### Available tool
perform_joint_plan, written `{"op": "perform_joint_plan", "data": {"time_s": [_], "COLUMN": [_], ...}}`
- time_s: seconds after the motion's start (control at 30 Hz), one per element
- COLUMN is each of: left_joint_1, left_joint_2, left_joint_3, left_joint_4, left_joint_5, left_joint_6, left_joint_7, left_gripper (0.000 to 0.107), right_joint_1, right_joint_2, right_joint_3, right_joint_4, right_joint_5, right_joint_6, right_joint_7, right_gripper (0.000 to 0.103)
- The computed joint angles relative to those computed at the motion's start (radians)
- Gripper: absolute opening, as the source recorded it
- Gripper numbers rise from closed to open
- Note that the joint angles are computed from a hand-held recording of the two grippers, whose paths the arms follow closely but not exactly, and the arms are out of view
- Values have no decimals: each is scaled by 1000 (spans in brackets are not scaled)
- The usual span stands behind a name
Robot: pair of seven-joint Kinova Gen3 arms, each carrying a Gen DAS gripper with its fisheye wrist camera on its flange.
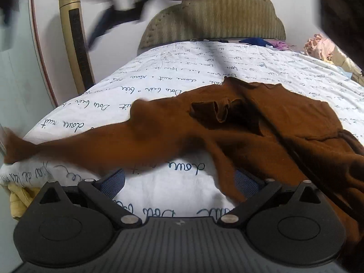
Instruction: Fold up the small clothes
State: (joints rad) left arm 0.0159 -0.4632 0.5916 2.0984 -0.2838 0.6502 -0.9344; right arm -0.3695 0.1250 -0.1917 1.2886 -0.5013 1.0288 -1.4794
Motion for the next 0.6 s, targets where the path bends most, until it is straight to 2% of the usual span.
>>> {"op": "perform_joint_plan", "data": {"time_s": [0.07, 0.17, 0.23, 0.3, 0.37, 0.43, 0.5, 0.6], "left_joint_1": [31, 51, 63, 53, 35, 49, 58, 35], "left_joint_2": [-1, 11, 21, 35, 61, 115, 182, 312], "left_joint_3": [-46, -79, -89, -69, -30, 2, 52, 191], "left_joint_4": [3, -18, -36, -61, -102, -143, -194, -291], "left_joint_5": [25, 52, 60, 53, 25, -52, -134, -256], "left_joint_6": [-12, -17, -24, -35, -32, -34, -14, 81], "left_joint_7": [-17, -33, -46, -44, -9, 70, 142, 250], "left_gripper": [103, 103, 103, 103, 103, 103, 103, 103], "right_joint_1": [65, 179, 266, 358, 451, 544, 636, 775], "right_joint_2": [-63, -154, -240, -330, -418, -477, -493, -484], "right_joint_3": [25, 142, 227, 304, 391, 467, 507, 518], "right_joint_4": [70, 156, 230, 314, 407, 497, 564, 666], "right_joint_5": [-38, -126, -110, -37, 44, 125, 205, 275], "right_joint_6": [-7, 74, 103, 94, 43, -38, -119, -241], "right_joint_7": [81, 126, 117, 122, 150, 207, 261, 296], "right_gripper": [89, 91, 93, 93, 94, 101, 102, 102]}}
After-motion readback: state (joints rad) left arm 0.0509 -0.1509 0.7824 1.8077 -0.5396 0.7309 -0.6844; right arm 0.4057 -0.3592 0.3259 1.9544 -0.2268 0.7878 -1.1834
